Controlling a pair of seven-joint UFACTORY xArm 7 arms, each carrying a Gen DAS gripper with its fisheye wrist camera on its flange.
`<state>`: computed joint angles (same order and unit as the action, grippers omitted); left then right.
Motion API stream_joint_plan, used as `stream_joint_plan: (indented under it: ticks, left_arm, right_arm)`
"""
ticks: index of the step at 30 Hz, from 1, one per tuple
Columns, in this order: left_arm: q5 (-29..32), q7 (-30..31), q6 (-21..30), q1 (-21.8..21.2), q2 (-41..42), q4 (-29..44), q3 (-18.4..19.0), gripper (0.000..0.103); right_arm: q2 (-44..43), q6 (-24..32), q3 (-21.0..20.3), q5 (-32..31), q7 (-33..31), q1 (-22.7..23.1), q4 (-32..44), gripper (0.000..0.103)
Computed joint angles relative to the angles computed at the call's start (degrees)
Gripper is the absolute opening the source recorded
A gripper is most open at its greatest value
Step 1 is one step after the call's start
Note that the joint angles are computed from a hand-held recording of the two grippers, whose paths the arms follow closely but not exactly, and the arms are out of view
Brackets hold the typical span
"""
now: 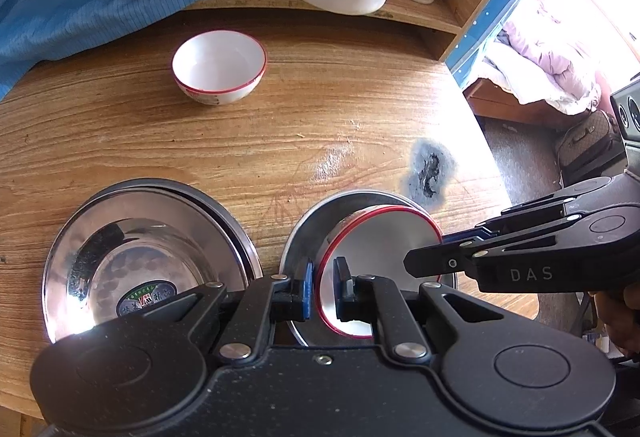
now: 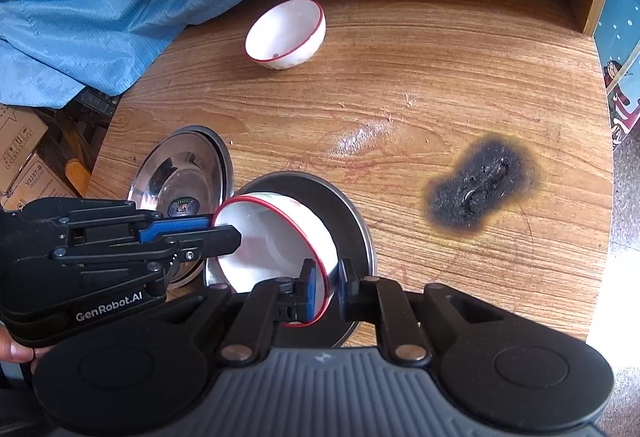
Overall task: Organize plates and bowls
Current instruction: 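Lower the white bowl into the steel mixing bowl with both grippers, then open both grippers and release the white bowl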
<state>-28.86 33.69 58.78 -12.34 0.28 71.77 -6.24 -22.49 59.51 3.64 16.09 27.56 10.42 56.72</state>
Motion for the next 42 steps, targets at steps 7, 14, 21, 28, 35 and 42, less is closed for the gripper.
stream_joint_plan:
  ticks: [7, 14, 21, 28, 35, 42]
  left_arm:
    - [0.76, -0.4, 1.36, 0.03, 1.27, 1.25, -0.2, 0.011]
    - [1.68, -0.9, 2.57, 0.0, 2.64, 2.66, -0.55, 0.012]
    - [2.33, -1.6, 3.05, -0.01, 3.78, 3.81, -0.83, 0.014]
    - [1.54, -1.45, 2.95, 0.2, 3.89, 4.08, -0.88, 0.017]
    - [0.05, -0.76, 3.8, 0.81, 3.84, 4.67, -0.63, 0.021]
    - [-1.73, -0.04, 4.37, 1.74, 3.28, 5.45, -0.05, 0.034]
  right_arm:
    - [0.61, 0.32, -0.18, 0.39, 0.09, -0.04, 0.08, 0.017]
    - [1.42, 0.7, -0.5, 1.08, -0.26, -0.15, 0.32, 0.019]
    - [1.7, 0.11, -0.66, 1.47, -0.84, -0.4, 0.26, 0.021]
    - [1.5, -0.05, -0.77, 1.65, -1.02, -0.56, 0.12, 0.024]
    - [1.53, 0.08, -0.9, 2.41, -1.64, -0.34, 0.66, 0.037]
    - [1.16, 0.16, -0.25, 0.88, -1.73, -0.38, 2.17, 0.049]
